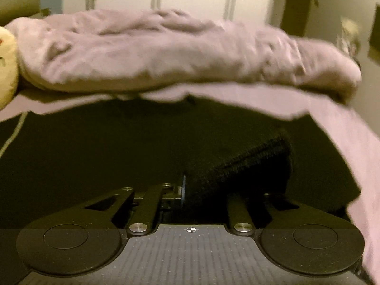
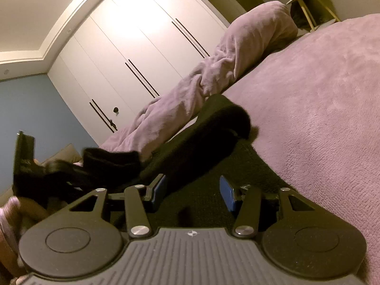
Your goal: Fold small clothes
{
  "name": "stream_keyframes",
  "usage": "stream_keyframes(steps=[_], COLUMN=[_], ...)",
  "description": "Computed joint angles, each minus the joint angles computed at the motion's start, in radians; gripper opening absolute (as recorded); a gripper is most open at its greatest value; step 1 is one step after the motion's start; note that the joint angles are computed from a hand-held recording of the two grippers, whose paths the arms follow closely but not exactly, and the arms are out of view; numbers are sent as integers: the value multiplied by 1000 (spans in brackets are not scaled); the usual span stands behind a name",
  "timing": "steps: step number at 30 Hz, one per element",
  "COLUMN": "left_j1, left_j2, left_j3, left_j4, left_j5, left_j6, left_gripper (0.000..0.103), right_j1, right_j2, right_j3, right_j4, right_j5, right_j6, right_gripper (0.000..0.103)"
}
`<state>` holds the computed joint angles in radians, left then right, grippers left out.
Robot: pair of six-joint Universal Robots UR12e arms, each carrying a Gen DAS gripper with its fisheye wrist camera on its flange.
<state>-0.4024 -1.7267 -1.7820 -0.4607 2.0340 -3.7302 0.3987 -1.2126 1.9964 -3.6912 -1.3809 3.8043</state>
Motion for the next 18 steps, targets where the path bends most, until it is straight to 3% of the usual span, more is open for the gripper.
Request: stream_keyframes(steps=[5, 8, 10, 13, 18], left_j1=[30, 57, 72, 92, 137], left_j2=[42, 72, 87, 102, 122], left_j3=[-44, -95, -127, -166, -204], left_j4=[68, 83, 71, 70, 72], left_j5=[58, 35, 20, -15, -95], left_j6=[-66, -150, -217, -296, -417], left_gripper=[13, 27, 60, 81, 83], right_j1=[1, 2, 2, 3, 4], right_j2=[-4, -5, -7, -9, -10], right_j3=[2, 2, 2, 1, 1], right_j4=[7, 12, 16, 22, 27], right_j5=[-2, -4, -6, -8, -9], right_j6=[-5, -9, -12, -16, -23], right_gripper=[49, 49, 49, 49, 49])
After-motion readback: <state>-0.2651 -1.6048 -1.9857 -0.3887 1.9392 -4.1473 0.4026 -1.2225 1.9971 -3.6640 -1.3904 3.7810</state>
